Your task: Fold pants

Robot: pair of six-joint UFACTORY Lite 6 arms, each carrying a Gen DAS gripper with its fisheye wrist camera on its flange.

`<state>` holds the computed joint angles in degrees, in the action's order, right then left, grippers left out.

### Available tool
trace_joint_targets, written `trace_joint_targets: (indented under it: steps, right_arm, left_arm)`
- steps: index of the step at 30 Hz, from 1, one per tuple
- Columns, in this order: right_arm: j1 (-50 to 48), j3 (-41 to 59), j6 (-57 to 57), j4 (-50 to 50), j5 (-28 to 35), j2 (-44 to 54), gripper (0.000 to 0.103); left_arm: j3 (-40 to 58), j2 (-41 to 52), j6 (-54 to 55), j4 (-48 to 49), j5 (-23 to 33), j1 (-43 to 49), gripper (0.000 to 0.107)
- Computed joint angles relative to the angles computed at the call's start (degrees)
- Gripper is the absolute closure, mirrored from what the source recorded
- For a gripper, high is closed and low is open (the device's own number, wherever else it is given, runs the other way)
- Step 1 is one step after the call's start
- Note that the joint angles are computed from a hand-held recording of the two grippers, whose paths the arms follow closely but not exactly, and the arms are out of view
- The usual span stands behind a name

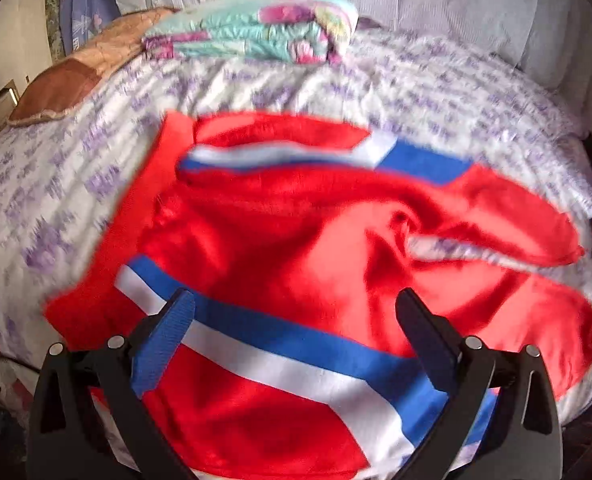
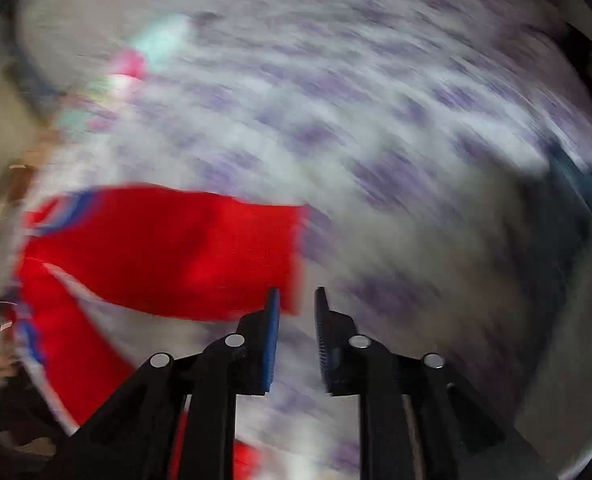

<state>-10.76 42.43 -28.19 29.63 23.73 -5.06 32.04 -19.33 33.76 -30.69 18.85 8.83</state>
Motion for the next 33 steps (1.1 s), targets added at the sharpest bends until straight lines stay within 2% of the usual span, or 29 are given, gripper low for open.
trace_joint_targets:
  steps: [1, 3, 4, 6, 7, 9, 13, 14, 16, 17, 18, 19, 20, 21, 22, 23, 24, 25, 26, 27, 29, 31, 32, 33]
  right_arm:
    - [-2.0, -0.7, -2.5, 3.6, 0.2, -1.8, 0.076]
    - [-4.9, -1.1, -12.0, 15.5, 0.4, -4.1, 0.037]
    - [-5.2, -1.1, -17.3, 21.5, -0.7, -4.2, 0.032]
    - [-4.2, 1.2, -25.7, 31.3, -1.0, -0.9, 0.028]
    - [-3.5, 3.6, -26.4, 32.7, -0.8, 2.2, 0.027]
    - [-1.0, 7.0, -24.1, 31.5, -2.4, 7.7, 0.027]
    - [4.9, 11.2, -21.0, 30.5, -5.4, 17.0, 0.028]
    - [6.3, 11.2, -20.9, 30.4, -6.5, 17.9, 0.029]
    - [8.5, 11.6, -24.0, 32.0, -8.4, 19.4, 0.052]
    - [9.0, 11.9, -24.3, 31.7, -8.8, 19.9, 0.071]
    - [9.7, 11.4, -22.7, 29.9, -10.7, 19.4, 0.084]
    - [9.6, 11.4, -23.5, 30.5, -11.0, 19.2, 0.091]
    - [9.1, 10.8, -26.7, 33.4, -10.8, 18.5, 0.094]
    - [8.8, 9.1, -32.3, 38.6, -11.5, 16.2, 0.095]
    - [8.7, 8.2, -35.9, 41.8, -12.2, 14.8, 0.095]
    - [8.5, 7.1, -41.0, 46.4, -12.9, 12.9, 0.096]
    - [8.5, 6.5, -44.9, 50.1, -13.5, 11.4, 0.096]
    - [8.3, 6.4, -48.6, 53.9, -14.0, 9.6, 0.096]
    - [8.2, 6.8, -50.2, 55.7, -14.2, 9.1, 0.096]
    - [8.2, 7.7, -51.3, 56.8, -14.7, 8.6, 0.096]
    - [8.0, 10.3, -57.2, 62.9, -15.0, 8.8, 0.096]
    - [8.3, 15.1, -56.9, 63.4, -15.4, 11.1, 0.096]
    - [8.4, 17.8, -53.2, 60.1, -15.5, 13.1, 0.096]
    - [8.5, 19.8, -47.2, 54.4, -15.5, 14.7, 0.096]
  left_arm:
    - [2.5, 0.3, 2.8, -1.9, 2.1, 2.3, 0.008]
    - [9.0, 3.4, 4.3, -2.6, 4.2, 5.7, 0.008]
    - [13.4, 6.8, 4.1, -1.6, 5.0, 7.1, 0.008]
    - [22.8, 15.5, -2.4, 5.3, 3.2, 9.1, 0.008]
    - [28.7, 21.5, -7.7, 10.6, 2.9, 9.9, 0.008]
    - [39.8, 32.9, -13.8, 15.9, 6.0, 11.7, 0.009]
    - [57.8, 51.5, -15.0, 16.6, 14.5, 12.3, 0.009]
    - [60.6, 54.5, -15.2, 16.9, 15.9, 11.8, 0.009]
    - [65.8, 60.0, -18.1, 20.4, 17.0, 9.2, 0.009]
    - [66.9, 61.3, -19.2, 21.5, 16.9, 8.3, 0.009]
    - [68.4, 62.8, -20.0, 21.9, 16.9, 7.7, 0.009]
    - [69.2, 63.9, -20.9, 22.0, 16.5, 7.3, 0.009]
    - [69.3, 64.4, -22.0, 21.8, 15.3, 6.8, 0.011]
    - [69.9, 65.0, -23.5, 22.6, 14.6, 6.4, 0.033]
    - [68.8, 64.2, -26.4, 25.1, 13.1, 5.8, 0.046]
    - [67.2, 62.6, -27.3, 25.2, 11.7, 5.5, 0.048]
    - [67.2, 61.8, -25.8, 22.9, 11.3, 5.5, 0.058]
    - [66.5, 60.6, -22.8, 19.7, 10.6, 6.1, 0.072]
    - [66.2, 59.4, -21.4, 17.7, 10.3, 6.2, 0.077]
    - [65.6, 57.6, -21.7, 17.0, 8.9, 6.2, 0.091]
    - [66.2, 55.4, -21.9, 15.1, 6.4, 6.6, 0.092]
    - [68.6, 55.6, -24.6, 16.9, 5.0, 7.0, 0.092]
    - [72.9, 58.2, -26.6, 18.4, 7.1, 6.7, 0.092]
    - [78.9, 62.5, -26.3, 18.3, 11.5, 6.7, 0.092]
